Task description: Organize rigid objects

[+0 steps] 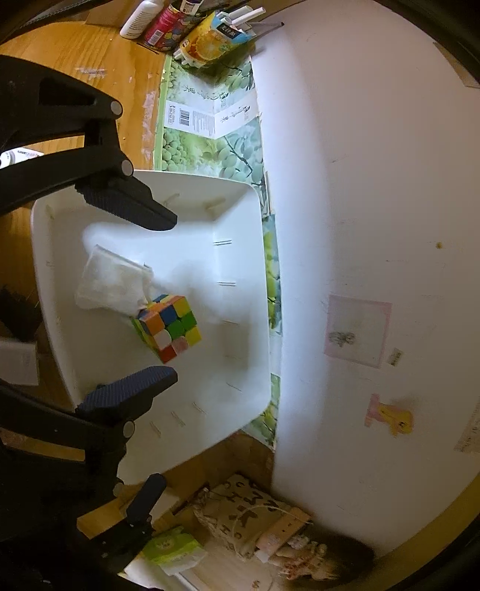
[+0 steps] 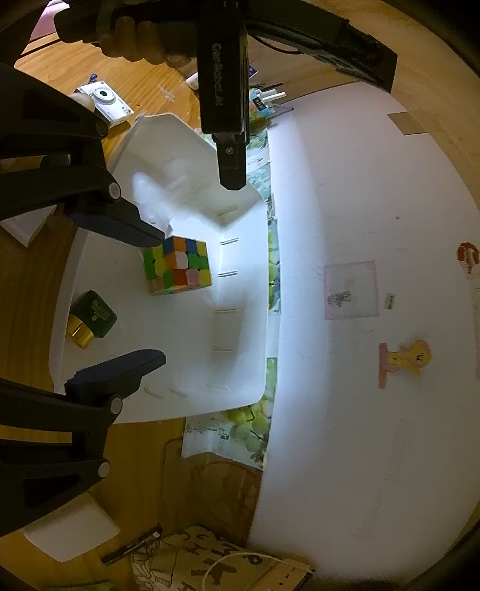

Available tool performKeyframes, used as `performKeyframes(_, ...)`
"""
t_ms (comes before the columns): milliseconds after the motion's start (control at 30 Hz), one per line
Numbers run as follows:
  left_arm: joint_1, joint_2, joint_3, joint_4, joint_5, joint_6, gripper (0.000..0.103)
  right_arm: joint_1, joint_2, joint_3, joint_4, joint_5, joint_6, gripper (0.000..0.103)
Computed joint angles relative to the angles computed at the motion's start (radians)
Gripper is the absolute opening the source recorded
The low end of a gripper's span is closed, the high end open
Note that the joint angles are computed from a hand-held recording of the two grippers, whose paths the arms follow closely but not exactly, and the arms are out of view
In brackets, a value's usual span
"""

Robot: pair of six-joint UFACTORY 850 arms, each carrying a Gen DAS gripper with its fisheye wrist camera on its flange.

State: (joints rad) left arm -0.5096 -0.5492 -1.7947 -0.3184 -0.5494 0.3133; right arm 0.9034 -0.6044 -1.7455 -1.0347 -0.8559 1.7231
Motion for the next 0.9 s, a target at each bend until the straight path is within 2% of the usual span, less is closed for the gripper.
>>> performKeyframes(467, -0.009, 0.187, 0.178, 0.19, 0.137, -0.177, 0.079, 0.052, 0.05, 0.016, -0.109, -0.072, 0.105, 0.079)
performKeyframes(733, 0.008, 0.319, 0.318, 0.241, 0.196, -0.247, 0.08, 0.102, 0.07, 0.006, -0.174, -0.137, 0.133, 0.081)
performKeyframes(900, 0.025, 0.388, 0.403, 0.267, 0.204, -0.311, 0.082, 0.131, 0.078, -0.004, -0.193, -0.171, 0.147, 0.081)
